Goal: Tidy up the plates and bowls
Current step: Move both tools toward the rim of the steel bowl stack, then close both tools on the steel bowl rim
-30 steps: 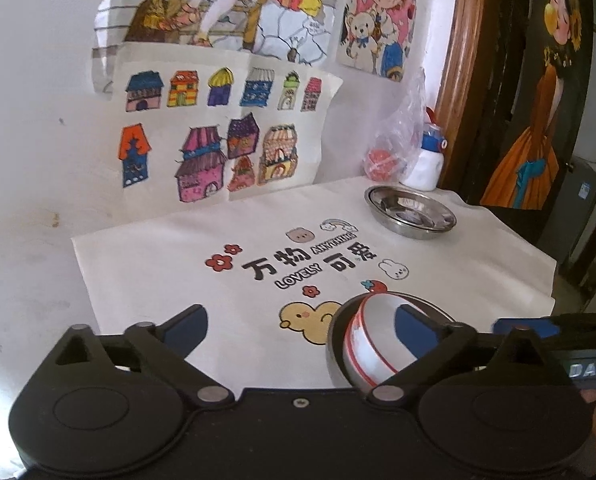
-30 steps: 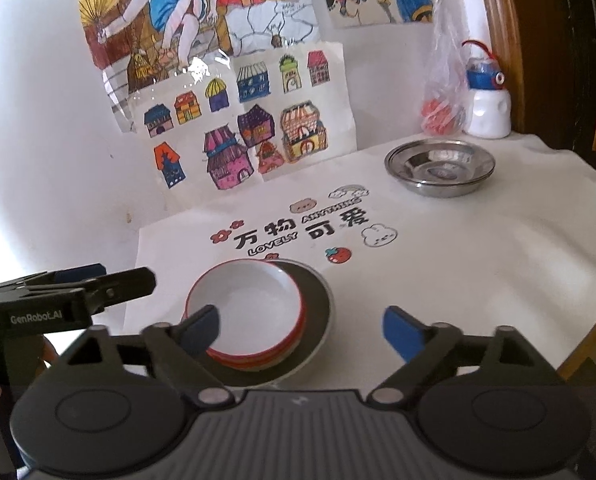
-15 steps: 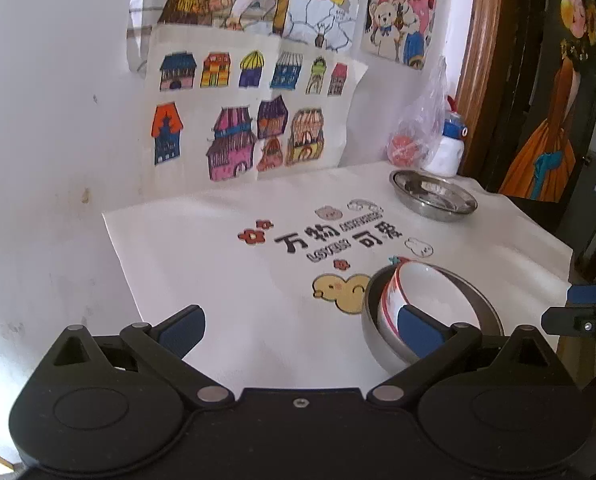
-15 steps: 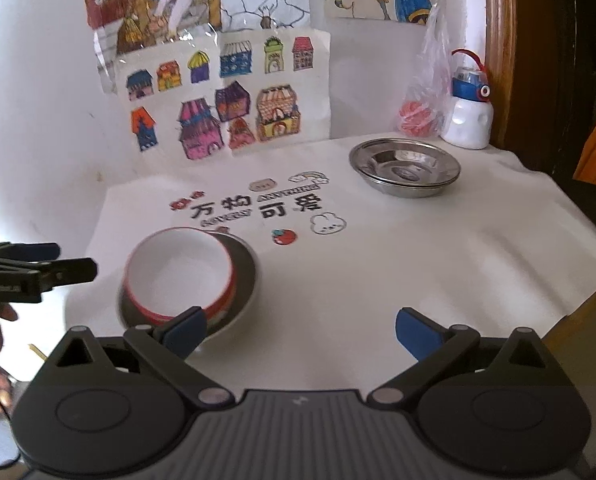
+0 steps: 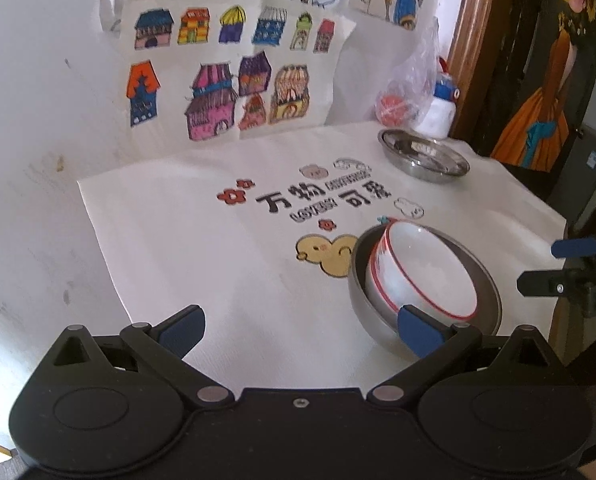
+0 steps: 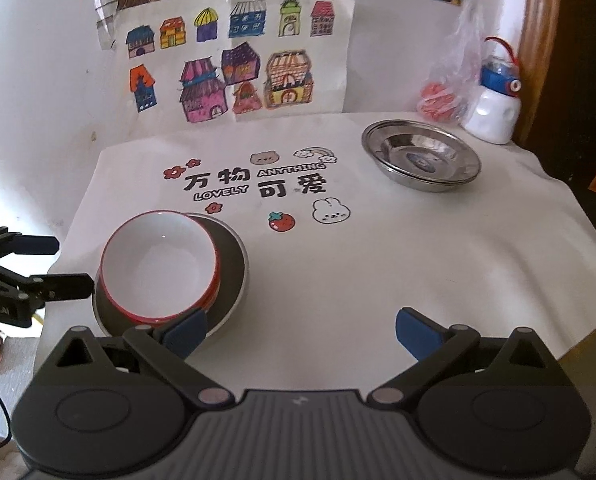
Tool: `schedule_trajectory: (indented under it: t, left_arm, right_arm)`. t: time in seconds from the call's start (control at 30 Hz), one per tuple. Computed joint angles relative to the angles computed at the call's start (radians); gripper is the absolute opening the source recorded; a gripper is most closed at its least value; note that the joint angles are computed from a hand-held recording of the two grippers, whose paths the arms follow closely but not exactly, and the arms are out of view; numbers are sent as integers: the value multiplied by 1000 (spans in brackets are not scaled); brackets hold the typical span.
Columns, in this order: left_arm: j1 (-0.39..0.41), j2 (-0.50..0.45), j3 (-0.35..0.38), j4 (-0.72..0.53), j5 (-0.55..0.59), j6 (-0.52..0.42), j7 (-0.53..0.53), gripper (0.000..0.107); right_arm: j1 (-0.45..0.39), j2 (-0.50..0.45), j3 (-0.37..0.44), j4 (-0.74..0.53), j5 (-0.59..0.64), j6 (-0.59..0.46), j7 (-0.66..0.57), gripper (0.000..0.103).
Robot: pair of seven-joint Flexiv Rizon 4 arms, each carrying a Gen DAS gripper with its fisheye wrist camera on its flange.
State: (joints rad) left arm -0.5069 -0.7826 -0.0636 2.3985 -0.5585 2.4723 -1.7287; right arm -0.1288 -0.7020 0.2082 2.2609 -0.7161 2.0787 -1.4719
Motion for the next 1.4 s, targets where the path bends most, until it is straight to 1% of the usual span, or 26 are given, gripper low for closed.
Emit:
schedule_trajectory:
  t: [0.1, 0.17, 0.37, 0.47, 0.53, 0.6, 0.67, 0.73, 0.8, 0.87, 0.9, 0.93, 1.03, 1.07, 1.1, 1.17, 1.27, 1.33, 1.4]
  left_arm:
    - [14, 5, -4, -9, 13, -41, 10, 102]
    - [28, 7, -5, -14, 37, -51, 6, 102]
    - [28, 14, 6, -42, 54, -106, 35, 102]
    - [43, 15, 3, -51, 80, -130, 38, 102]
    - [71, 17, -6, -55, 117, -146, 27, 102]
    - [98, 21, -16, -57, 152, -166, 11, 101]
    - [128, 29, -27, -61, 190, -197, -6, 97]
    - [156, 43, -38, -66, 221, -242, -21, 94]
    - [189, 53, -51, -71, 257, -280, -44, 90]
    - [235, 58, -73, -75, 302, -309, -80, 84]
    - [262, 58, -88, -76, 330, -315, -103, 82]
    - [293, 57, -105, -79, 360, -323, -125, 77]
    - [343, 51, -130, -94, 429, -334, -168, 64]
    - [349, 49, -133, -101, 446, -336, -175, 59]
    - [351, 47, -133, -106, 457, -337, -181, 56]
    - [361, 43, -139, -119, 482, -342, -190, 46]
    - [350, 42, -130, -137, 489, -357, -192, 41]
    - [351, 40, -129, -144, 493, -366, -195, 41]
    - [364, 37, -136, -147, 503, -370, -201, 41]
  right_arm:
    - [-32, -8, 28, -26, -48, -35, 21, 103]
    - [-52, -15, 46, -42, -79, -55, 32, 103]
    - [-95, -38, 97, -85, -142, -135, 37, 103]
    - [-123, -50, 140, -105, -154, -199, 23, 103]
    - [-146, -59, 178, -118, -154, -252, 7, 103]
    - [-138, -56, 189, -127, -134, -291, -9, 103]
    - [-155, -61, 226, -142, -125, -348, -29, 102]
    - [-200, -78, 298, -165, -118, -432, -62, 100]
    - [-254, -104, 389, -196, -91, -529, -104, 99]
    - [-283, -119, 449, -218, -53, -598, -142, 93]
    - [-290, -123, 470, -229, -34, -627, -157, 92]
    - [-290, -125, 480, -236, -17, -645, -168, 90]
    - [-302, -140, 529, -265, 42, -720, -211, 85]
    - [-304, -141, 539, -269, 60, -735, -223, 83]
    - [-307, -140, 548, -271, 75, -746, -239, 82]
    - [-305, -132, 548, -271, 101, -750, -260, 81]
    - [-310, -118, 552, -276, 145, -766, -291, 79]
    - [-307, -106, 545, -283, 173, -774, -302, 77]
    - [-284, -88, 513, -285, 191, -762, -300, 73]
